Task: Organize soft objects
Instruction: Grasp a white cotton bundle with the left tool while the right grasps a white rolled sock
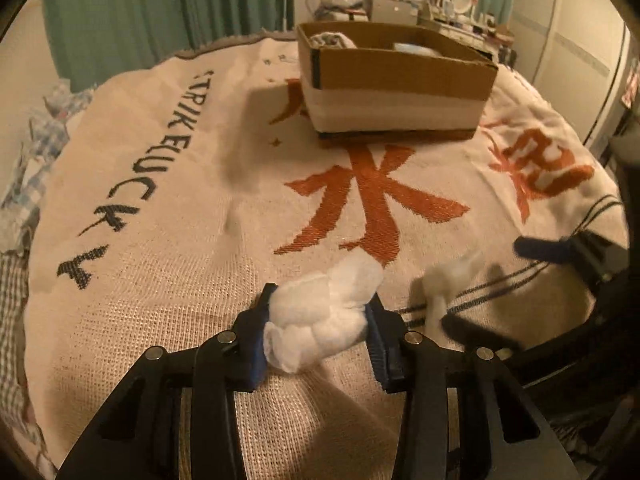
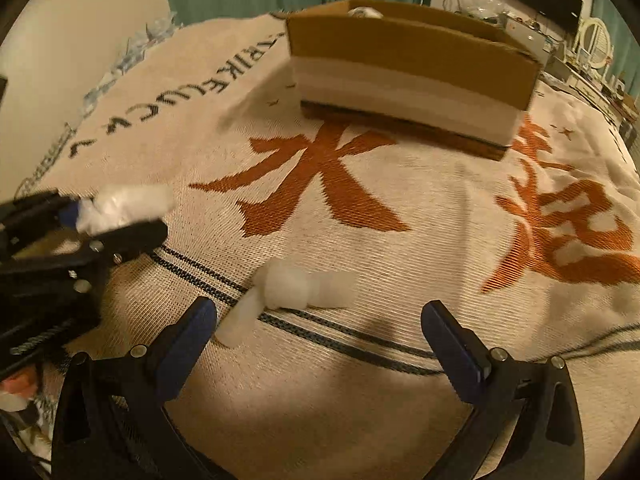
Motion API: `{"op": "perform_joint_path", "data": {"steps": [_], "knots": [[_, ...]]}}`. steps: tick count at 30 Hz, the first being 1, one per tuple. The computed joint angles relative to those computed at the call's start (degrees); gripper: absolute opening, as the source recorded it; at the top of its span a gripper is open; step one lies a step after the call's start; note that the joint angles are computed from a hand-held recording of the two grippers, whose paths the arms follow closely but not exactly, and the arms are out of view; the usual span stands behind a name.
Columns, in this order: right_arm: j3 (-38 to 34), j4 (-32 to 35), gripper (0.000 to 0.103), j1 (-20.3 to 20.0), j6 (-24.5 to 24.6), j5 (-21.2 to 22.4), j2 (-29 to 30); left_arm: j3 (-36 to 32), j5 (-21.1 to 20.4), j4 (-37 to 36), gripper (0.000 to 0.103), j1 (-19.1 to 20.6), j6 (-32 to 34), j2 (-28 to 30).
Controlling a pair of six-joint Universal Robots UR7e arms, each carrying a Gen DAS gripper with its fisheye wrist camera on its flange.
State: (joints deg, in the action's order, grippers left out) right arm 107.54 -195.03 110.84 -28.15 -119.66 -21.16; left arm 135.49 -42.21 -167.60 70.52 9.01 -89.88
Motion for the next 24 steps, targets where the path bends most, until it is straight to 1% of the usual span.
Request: {"op": "perform_joint_path", "data": {"steps": [3,5,6,8,9,10,11,12,13,14,20,24], "knots": [[-2.0,0.5,0.099,0.6,0.3,-1.4,1.9,0.1,0.1,-0.7,0.040,0.2,0.4,0.4],[-3.2,1.6,0.089,0.5,1.2,-2.2,2.8,0.5,0.3,-1.2,0.040,0.2,0.9,0.5],[-3.6,2.0,0.078,0.4,1.6,-2.6,3.0,0.5,0.3,-1.3,0.040,0.3,1.1,0.6],[-3.8,1.8,0.072,0.2,1.7,-2.6,3.3,0.6,0.2,-1.5,0.040,0.4,1.3,0.7],[-3.6,1.3,0.061,0.3,1.3,-2.4,3.2,0.6,0.2,-1.6,0.040,0.5,1.3,0.8],[-3.5,1.0,0.057,0.4,1.1,-2.4,3.2,0.7,0.2,-1.6,0.040,0.5,1.3,0.8],[-3.2,0.7,0.056,0.4,0.8,-2.3,3.1,0.7,0.1,-1.5,0.040,0.6,1.2,0.8],[-2.9,0.5,0.052,0.4,0.6,-2.1,3.0,0.7,0.1,-1.4,0.040,0.5,1.2,0.7],[-2.5,0.4,0.040,0.3,0.5,-1.7,2.8,0.7,0.1,-1.4,0.040,0.4,1.2,0.7],[-2.0,0.4,0.031,0.3,0.7,-1.2,2.4,0.9,0.1,-1.4,0.040,0.2,1.2,0.7],[1.8,-2.5,0.031,0.3,0.9,1.3,0.1,2.3,1.4,-1.9,0.040,-1.8,1.0,-0.2],[4.6,-5.4,0.031,0.5,0.8,2.7,-1.9,3.6,3.1,-1.9,0.040,-4.4,0.3,-1.5]]}}
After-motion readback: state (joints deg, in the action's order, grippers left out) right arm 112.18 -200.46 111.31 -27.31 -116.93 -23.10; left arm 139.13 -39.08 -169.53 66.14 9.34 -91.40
